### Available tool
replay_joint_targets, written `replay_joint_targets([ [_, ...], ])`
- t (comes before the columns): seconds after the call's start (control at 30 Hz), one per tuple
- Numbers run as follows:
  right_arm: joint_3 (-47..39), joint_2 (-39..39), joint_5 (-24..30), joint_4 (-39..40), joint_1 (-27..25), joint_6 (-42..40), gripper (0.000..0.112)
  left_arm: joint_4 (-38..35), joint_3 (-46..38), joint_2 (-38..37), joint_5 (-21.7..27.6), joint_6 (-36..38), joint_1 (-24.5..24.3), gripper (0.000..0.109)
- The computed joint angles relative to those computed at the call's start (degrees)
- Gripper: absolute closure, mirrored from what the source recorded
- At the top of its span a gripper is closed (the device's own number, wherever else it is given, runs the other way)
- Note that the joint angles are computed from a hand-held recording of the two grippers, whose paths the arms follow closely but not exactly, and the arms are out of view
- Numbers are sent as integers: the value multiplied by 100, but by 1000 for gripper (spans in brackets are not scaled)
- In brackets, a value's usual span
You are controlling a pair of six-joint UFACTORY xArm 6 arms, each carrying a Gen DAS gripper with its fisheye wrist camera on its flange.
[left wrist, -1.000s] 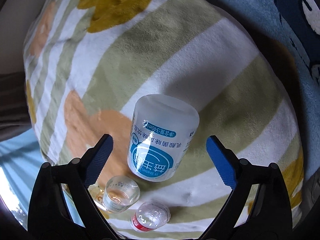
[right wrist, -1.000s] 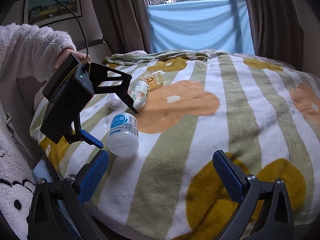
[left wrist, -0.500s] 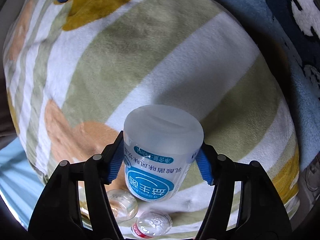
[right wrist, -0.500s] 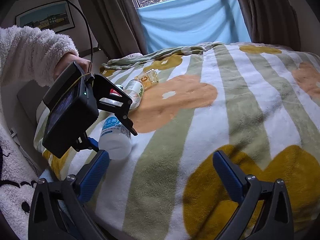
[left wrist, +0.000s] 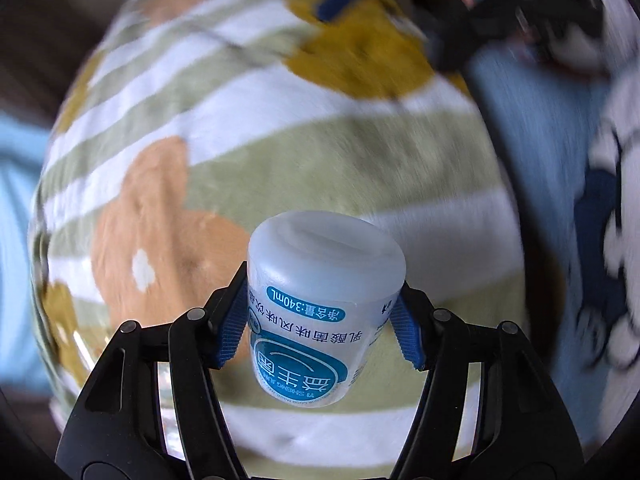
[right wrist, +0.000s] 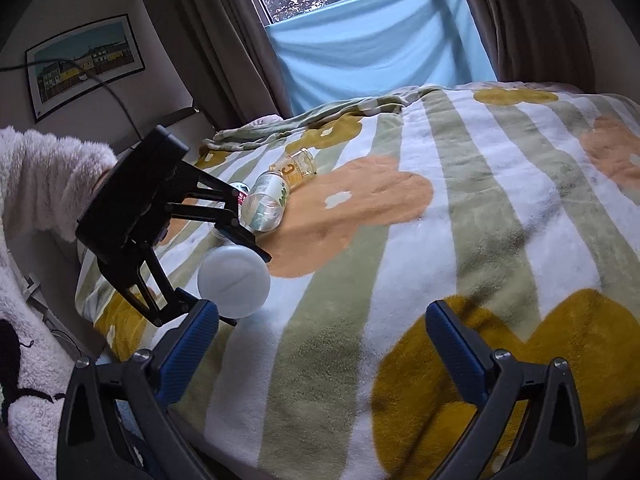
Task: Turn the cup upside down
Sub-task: 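Carry the inverted white bottle with the left gripper down onto the bedspread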
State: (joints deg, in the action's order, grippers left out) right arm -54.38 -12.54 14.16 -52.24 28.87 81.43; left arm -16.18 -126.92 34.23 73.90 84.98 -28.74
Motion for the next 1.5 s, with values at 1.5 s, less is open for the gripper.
replay_joint_targets([
  [1.5,-1072,750,1016,980,486,-1409,9,-1098,4027,-1616,-4857,-5382,188,49],
])
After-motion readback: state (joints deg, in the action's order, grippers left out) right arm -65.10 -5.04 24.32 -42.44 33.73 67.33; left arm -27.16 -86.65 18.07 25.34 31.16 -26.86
